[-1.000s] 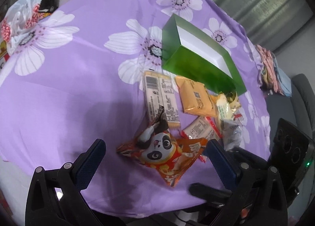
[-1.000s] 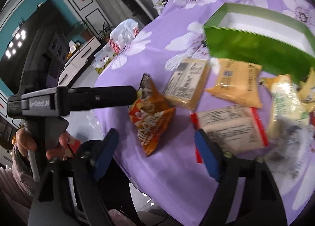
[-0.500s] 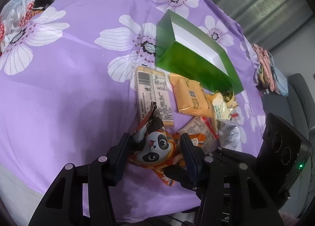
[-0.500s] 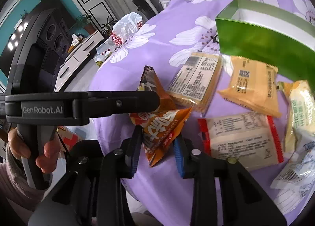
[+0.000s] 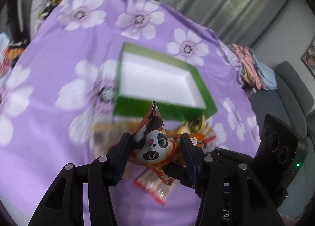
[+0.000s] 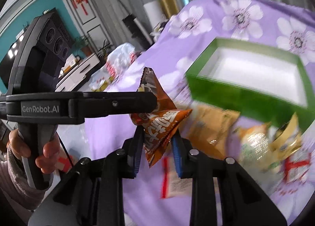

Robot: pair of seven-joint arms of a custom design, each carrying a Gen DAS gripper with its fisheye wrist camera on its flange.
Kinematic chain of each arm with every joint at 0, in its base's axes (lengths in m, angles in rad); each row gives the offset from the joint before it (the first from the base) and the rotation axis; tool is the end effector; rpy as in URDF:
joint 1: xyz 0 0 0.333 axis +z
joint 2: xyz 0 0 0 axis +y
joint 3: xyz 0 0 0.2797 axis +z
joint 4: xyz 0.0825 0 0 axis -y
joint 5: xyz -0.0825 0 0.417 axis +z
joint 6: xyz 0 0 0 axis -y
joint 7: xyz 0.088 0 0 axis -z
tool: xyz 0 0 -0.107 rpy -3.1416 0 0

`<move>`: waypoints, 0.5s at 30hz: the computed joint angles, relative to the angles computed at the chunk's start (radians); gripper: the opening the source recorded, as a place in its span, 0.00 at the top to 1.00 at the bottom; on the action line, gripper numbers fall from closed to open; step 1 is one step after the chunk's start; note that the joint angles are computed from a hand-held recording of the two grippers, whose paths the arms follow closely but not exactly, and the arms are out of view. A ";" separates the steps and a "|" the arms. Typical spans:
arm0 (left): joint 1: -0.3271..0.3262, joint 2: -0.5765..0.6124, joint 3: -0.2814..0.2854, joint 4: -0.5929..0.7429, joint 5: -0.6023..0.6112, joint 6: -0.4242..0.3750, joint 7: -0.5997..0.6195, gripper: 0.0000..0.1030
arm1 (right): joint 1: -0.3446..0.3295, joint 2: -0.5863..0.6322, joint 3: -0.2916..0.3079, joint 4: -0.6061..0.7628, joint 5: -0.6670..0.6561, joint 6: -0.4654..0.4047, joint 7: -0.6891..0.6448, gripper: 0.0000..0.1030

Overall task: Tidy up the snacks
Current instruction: 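Carry the panda bag over the green box and release it inside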

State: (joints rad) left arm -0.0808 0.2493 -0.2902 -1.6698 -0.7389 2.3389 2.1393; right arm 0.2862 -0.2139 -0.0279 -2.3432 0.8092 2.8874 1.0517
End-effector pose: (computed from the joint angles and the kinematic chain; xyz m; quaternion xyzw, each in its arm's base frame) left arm 0.6477 -0.2468 0.4683 0.4696 -0.7922 0.3844 0.0649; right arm 0.5393 0.0986 0.4400 -0.6643 0.6231 -0.1254 0.3934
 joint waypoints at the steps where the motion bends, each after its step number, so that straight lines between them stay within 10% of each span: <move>1: -0.009 0.030 -0.003 0.040 0.011 -0.002 -0.007 0.50 | -0.008 0.004 -0.001 0.005 -0.011 0.009 0.005 0.73; 15: -0.118 0.501 -0.075 0.689 0.288 -0.111 -0.242 0.50 | -0.144 0.162 -0.022 0.182 -0.166 0.044 0.082 0.70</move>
State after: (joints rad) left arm -0.1988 0.7500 -0.3647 -0.9813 -0.4512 2.2281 1.8972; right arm 0.1421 -0.0520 -0.0495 -2.1614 0.6431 2.9318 1.1342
